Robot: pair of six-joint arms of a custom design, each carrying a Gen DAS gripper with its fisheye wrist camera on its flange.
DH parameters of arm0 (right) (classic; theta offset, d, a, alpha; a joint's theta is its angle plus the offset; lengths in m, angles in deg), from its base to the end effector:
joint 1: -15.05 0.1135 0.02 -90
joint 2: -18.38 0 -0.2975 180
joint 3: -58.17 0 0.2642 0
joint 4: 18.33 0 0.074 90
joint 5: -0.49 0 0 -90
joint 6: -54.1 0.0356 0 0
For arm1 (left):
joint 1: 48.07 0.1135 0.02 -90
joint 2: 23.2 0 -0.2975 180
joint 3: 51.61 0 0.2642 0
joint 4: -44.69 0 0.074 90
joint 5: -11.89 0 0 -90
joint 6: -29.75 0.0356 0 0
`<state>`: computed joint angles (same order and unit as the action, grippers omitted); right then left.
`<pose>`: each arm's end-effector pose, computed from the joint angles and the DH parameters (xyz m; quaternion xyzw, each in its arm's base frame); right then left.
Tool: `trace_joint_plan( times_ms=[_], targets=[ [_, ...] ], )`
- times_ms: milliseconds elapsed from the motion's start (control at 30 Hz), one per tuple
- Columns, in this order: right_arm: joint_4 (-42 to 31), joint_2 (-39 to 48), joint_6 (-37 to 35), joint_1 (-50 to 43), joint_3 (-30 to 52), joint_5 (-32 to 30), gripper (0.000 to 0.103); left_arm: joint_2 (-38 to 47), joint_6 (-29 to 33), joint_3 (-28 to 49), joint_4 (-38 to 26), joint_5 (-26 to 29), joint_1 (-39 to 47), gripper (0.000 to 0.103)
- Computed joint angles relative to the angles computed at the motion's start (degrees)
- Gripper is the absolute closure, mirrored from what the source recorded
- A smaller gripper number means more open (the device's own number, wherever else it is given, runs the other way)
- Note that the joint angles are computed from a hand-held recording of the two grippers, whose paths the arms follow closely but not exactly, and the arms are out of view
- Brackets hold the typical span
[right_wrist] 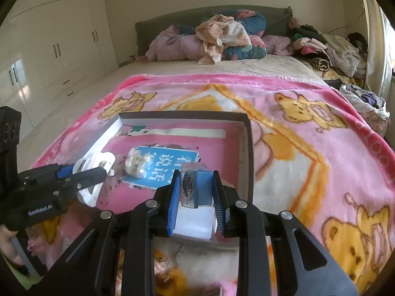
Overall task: Organize jewelry
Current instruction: 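Lower the claw clip and blue comb into the grey tray and release both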
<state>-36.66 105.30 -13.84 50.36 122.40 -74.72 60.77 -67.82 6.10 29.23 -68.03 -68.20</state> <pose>0.2742 0.1831 0.2375 -0.0511 0.9026 0.0946 0.4169 0.2862 -0.1115 0.2199 0.1351 0.8996 -0.1754 0.3764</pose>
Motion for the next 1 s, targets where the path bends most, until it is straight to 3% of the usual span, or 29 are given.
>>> trace_joint_plan(
  times_ms=[500,933,1000],
  targets=[
    [0.36,5.42,-3.01,-4.22,4.24,-1.74,0.079,3.51,0.58,2.46,-0.09,0.23,-2.46,0.073],
    [1.04,6.12,-0.92,-6.26,2.03,-5.35,0.078,5.23,1.75,2.53,0.68,-0.52,-5.77,0.074],
    [1.24,5.64,-0.66,-6.2,1.53,-5.71,0.073,5.23,1.63,2.47,0.57,-0.46,-5.54,0.074]
  ],
)
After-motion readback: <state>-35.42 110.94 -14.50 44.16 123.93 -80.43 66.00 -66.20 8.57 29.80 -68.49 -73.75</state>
